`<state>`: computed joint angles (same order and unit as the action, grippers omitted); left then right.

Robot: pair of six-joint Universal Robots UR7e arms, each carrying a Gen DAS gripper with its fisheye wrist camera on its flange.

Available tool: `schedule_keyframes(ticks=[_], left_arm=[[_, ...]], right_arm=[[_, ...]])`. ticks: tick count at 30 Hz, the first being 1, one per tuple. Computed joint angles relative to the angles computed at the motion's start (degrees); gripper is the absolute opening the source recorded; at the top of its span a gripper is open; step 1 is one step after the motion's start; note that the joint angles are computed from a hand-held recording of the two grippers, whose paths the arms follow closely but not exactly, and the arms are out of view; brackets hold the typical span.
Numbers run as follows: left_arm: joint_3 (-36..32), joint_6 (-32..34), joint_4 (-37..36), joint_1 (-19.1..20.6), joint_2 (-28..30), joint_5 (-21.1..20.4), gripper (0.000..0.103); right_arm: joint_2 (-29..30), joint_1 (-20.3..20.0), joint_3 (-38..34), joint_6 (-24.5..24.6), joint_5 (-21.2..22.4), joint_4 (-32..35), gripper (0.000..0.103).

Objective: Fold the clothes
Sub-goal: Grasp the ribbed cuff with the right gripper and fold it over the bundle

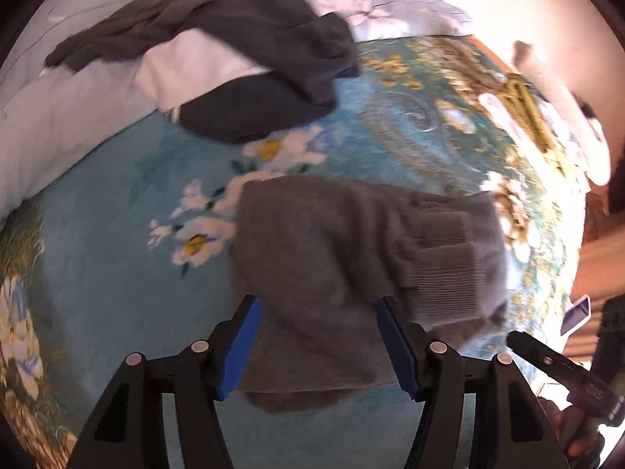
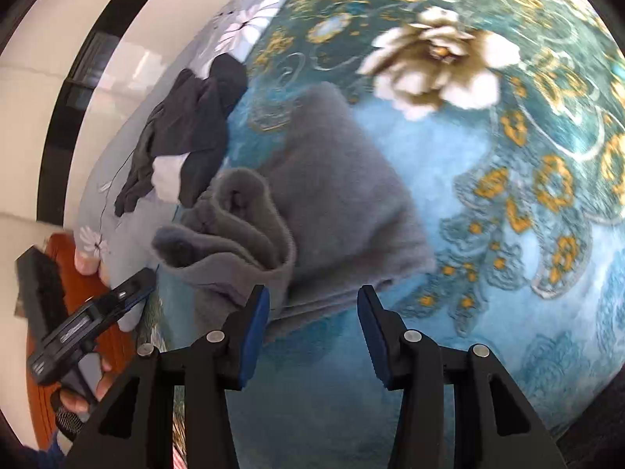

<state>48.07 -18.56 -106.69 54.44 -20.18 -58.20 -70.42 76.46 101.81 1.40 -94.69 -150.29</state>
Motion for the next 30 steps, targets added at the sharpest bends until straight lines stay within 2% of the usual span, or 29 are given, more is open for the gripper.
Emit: schedule_keyframes(ticks=[3, 6, 8, 9, 14, 18, 19, 20, 21, 22, 25, 27, 30], left_arm=[[-0.53, -3.47, 2.78, 1.04, 0.37, 1.04, 0.066], [0.57, -4.43, 4.18, 1.53, -0.11, 0.07, 0.066], [1.6, -4.53, 4.35, 1.81, -0.63, -0.78, 0.066], [1.95, -4.72, 4.45, 1.96, -0.8, -1.12, 0.066], [2.51, -5.68, 4.39, 2.79, -1.51, -3.34, 0.066], [2.55, -6.04, 4.01, 3.16, -1.87, -3.85, 0.066], [2.55, -6.24, 3.95, 3.28, -1.97, -4.07, 0.066], [2.55, -6.55, 3.84, 3.44, -2.07, -4.54, 0.066], [2.58, -6.75, 3.73, 3.58, -2.18, -5.07, 0.066], [2.6, -6.76, 3.68, 3.66, -2.26, -5.53, 0.066], [2.29, -6.51, 4.42, 3.73, -2.13, -5.94, 0.066], [1.45, -6.46, 5.54, 3.83, -1.67, -6.28, 0.066], [0.48, -6.82, 6.73, 3.92, -1.06, -6.77, 0.066]], right_arm=[[4.02, 3.12, -5.18, -5.8, 0.6, 4.66, 0.048], [8.12, 6.43, -10.27, -11.42, -2.94, 7.55, 0.05], [10.05, 8.24, -12.62, -14.82, -5.34, 7.68, 0.068], [11.0, 8.73, -13.98, -16.15, -5.44, 8.14, 0.069], [15.34, 10.02, -20.58, -20.03, -6.59, 13.2, 0.072], [17.39, 9.37, -23.87, -15.64, -7.7, 19.27, 0.072], [17.5, 9.15, -24.05, -14.78, -7.88, 20.09, 0.066], [17.52, 8.92, -24.11, -14.21, -7.84, 20.75, 0.045], [17.33, 8.64, -23.96, -14.3, -7.3, 20.78, 0.034], [17.05, 8.37, -23.85, -14.32, -6.87, 20.1, 0.016], [16.24, 7.54, -23.61, -14.06, -5.55, 17.87, 0.012], [15.58, 6.71, -23.59, -11.62, -4.61, 14.96, 0.012], [15.52, 5.17, -24.11, -7.7, -3.8, 14.51, 0.012]])
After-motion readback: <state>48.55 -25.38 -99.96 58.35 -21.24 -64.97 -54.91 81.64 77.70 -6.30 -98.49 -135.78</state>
